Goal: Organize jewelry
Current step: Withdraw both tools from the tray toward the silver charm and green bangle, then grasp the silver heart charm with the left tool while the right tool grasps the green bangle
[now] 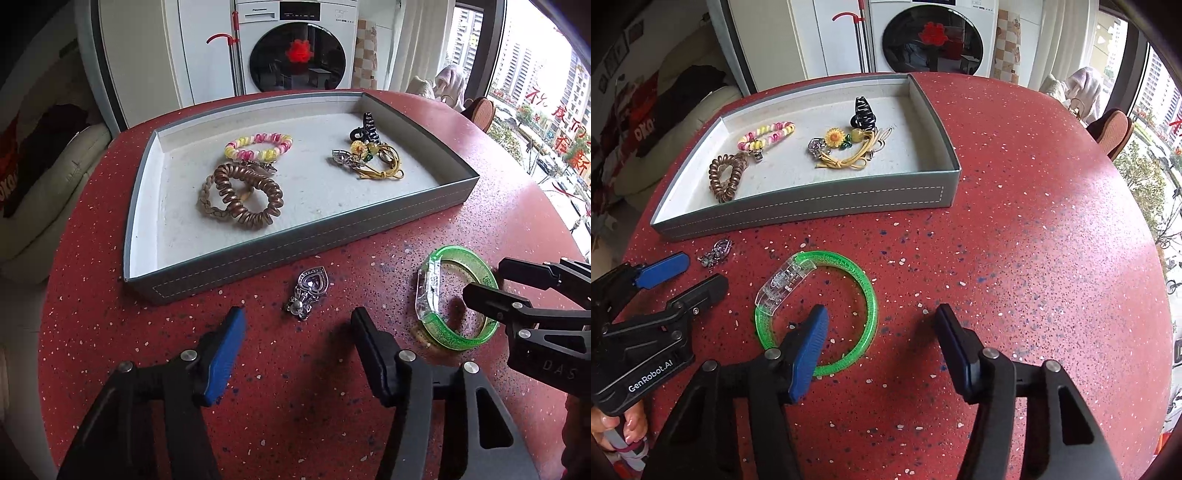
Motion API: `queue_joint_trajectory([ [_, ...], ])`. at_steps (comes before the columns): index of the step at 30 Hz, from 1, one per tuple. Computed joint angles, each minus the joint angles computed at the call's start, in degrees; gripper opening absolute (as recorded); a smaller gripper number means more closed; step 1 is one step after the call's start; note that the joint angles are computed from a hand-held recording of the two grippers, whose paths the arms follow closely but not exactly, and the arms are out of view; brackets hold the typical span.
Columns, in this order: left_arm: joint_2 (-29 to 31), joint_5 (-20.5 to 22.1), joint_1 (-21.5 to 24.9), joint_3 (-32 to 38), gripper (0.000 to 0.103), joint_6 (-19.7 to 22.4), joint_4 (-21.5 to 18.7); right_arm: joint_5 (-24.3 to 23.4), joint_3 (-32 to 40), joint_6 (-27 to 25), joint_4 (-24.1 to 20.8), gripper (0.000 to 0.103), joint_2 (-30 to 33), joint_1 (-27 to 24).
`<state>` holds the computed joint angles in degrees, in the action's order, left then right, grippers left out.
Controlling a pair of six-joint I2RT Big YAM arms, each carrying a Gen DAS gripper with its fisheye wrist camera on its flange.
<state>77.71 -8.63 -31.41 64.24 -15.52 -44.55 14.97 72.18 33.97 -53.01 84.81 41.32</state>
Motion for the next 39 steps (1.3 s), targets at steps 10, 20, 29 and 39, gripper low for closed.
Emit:
queue_joint_trajectory([
  [10, 0.64, 0.31, -0.59, 0.96, 0.051, 1.32, -0.06, 1.55, 1.49, -2.10, -1.27, 0.033, 1.06, 1.54],
  [20, 0.17, 0.86, -0.49, 0.53, 0.022, 2.46, 0.44, 2.34, 1.50, -1.02, -1.31, 0.007, 0.95, 1.87],
  [29, -2.02, 2.04, -0.18, -0.24, 0.022, 2.30, 0.81, 2.10, 0.17, -0.07, -0.25, 0.007, -1.10, 1.71],
  [39, -8.22, 7.39, 2.97, -3.99, 0.018, 2.06, 0.96, 2.14, -1.84, 1.54, 1.02, 0.008, -4.33, 2.02],
])
